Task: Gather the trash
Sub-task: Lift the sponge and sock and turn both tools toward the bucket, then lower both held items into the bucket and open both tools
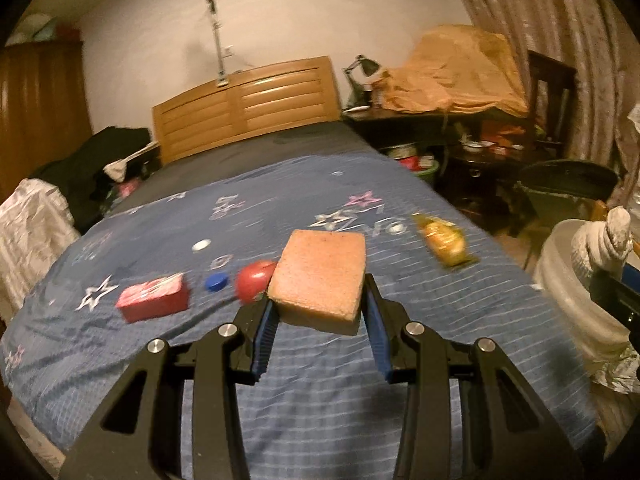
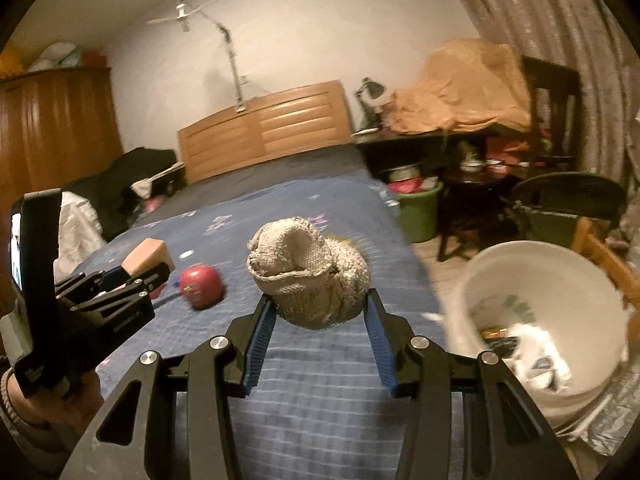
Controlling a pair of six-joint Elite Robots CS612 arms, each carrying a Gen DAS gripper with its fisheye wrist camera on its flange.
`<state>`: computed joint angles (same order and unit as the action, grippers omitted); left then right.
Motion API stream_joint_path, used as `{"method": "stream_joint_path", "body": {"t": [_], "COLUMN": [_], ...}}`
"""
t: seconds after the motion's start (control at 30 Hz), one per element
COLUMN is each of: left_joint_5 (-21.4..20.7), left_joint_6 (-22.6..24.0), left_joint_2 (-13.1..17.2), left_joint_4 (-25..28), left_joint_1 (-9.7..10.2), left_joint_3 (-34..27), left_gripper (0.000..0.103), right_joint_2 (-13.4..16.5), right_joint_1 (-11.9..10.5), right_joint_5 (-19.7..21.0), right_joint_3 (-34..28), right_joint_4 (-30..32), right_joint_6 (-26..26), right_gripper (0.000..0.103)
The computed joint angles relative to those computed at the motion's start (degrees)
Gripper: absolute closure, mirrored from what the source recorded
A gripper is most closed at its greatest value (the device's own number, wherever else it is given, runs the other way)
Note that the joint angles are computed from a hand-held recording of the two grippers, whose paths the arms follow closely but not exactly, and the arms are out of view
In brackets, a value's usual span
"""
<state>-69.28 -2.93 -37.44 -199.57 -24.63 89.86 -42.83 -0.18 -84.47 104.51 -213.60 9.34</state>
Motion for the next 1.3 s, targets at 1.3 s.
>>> {"method": "stream_joint_path", "body": {"t": [1.3], "left_joint_5": [-41.6], "left_joint_6": [18.3], "left_joint_2": [11.5], "left_joint_4": [29.2], "left_joint_1": [-4.97], "left_joint_3": [-26.8], "left_gripper": [0.030], "right_joint_2": [-0.3], "right_joint_1": [-16.6], "right_joint_5": [-5.1], "right_joint_3": [3.9], "right_joint_4": [4.4], "right_joint_6": [5.1], "right_gripper": [0.033]}}
